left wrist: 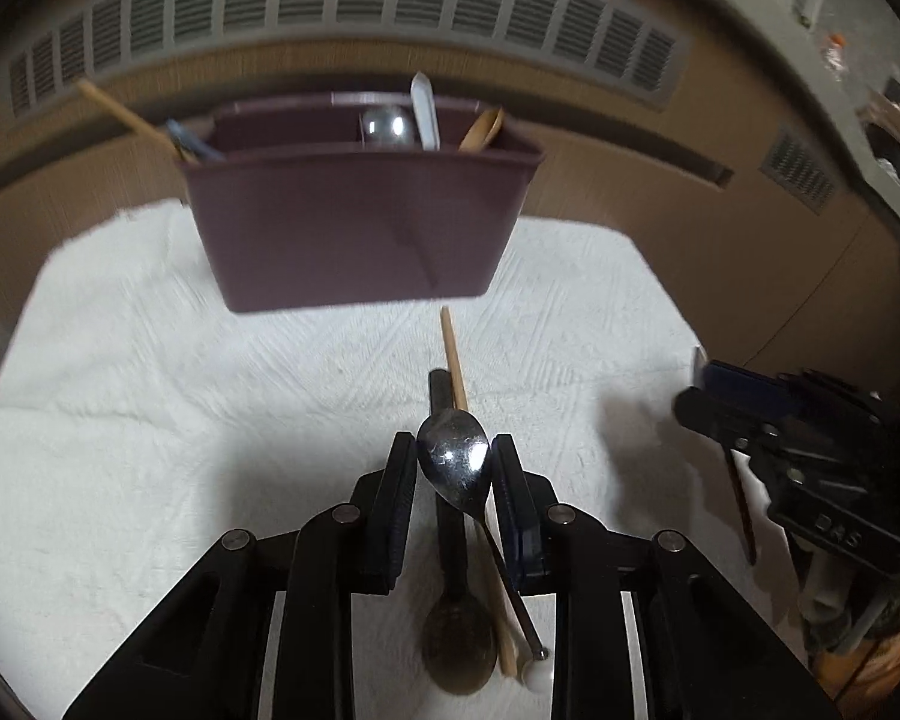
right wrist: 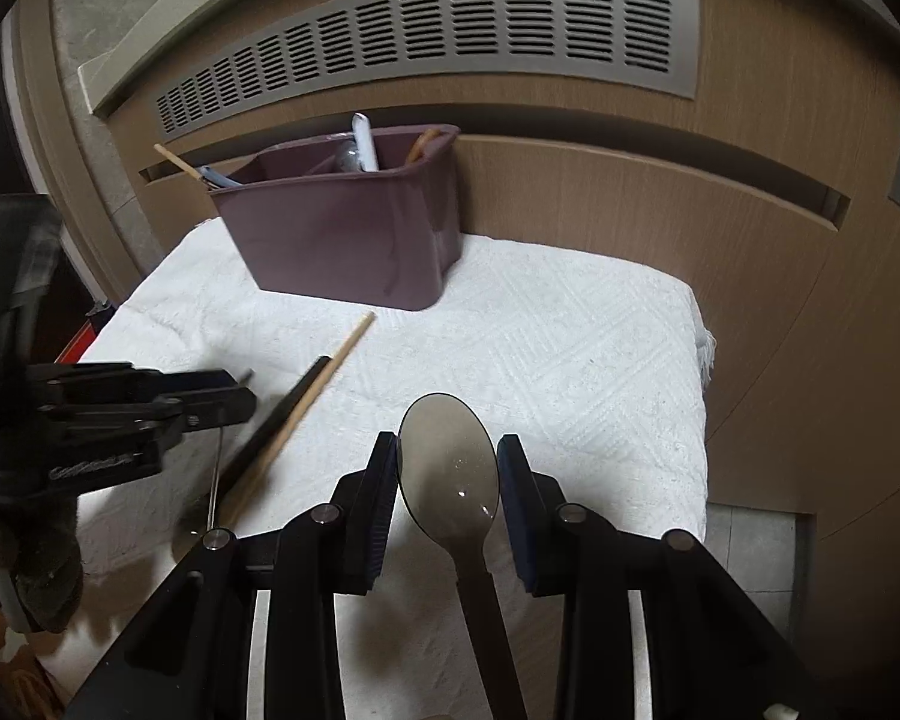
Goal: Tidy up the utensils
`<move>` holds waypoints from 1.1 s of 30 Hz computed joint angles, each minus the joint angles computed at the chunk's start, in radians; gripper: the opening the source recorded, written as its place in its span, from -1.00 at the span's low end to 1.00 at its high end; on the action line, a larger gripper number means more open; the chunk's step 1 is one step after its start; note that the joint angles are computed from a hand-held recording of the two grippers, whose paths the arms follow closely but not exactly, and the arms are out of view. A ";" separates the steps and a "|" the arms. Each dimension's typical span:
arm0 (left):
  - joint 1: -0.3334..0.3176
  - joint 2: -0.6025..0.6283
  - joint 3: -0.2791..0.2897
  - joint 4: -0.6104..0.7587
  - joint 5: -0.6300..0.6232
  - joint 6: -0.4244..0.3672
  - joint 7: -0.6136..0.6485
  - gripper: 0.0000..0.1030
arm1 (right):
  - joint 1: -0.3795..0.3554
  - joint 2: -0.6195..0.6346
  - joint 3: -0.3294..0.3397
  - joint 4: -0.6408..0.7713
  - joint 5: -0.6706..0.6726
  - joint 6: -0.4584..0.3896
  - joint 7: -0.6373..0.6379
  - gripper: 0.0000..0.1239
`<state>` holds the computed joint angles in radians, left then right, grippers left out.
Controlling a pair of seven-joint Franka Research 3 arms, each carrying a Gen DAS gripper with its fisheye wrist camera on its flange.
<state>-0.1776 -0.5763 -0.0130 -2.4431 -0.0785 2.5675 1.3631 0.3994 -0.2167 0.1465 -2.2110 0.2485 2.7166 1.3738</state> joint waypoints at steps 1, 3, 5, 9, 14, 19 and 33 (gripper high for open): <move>0.004 -0.025 -0.004 -0.011 0.009 0.008 0.003 -0.50 | 0.002 -0.002 0.003 0.002 -0.002 -0.001 0.001 -0.50; 0.010 -0.076 -0.006 -0.037 0.022 0.024 0.001 -0.53 | 0.008 -0.006 0.011 0.007 -0.006 -0.003 0.005 -0.50; 0.007 -0.099 -0.002 -0.039 0.025 0.029 -0.006 -0.92 | 0.017 -0.008 0.019 0.013 -0.010 -0.003 0.008 -0.50; 0.007 -0.217 0.034 -0.099 0.028 0.039 0.004 -0.92 | 0.033 -0.015 0.035 0.023 -0.028 -0.005 0.013 -0.50; 0.009 -0.216 0.043 -0.102 0.049 -0.018 0.008 -0.86 | 0.042 -0.010 0.056 0.038 -0.078 -0.010 0.039 -0.50; -0.041 -0.113 0.063 -0.048 -0.010 -0.071 0.059 0.15 | 0.034 0.001 0.058 0.029 -0.117 0.003 0.074 -0.50; -0.048 0.226 -0.012 0.154 -0.091 -0.063 0.210 -0.25 | -0.020 -0.004 0.018 -0.037 -0.140 0.042 0.124 -0.49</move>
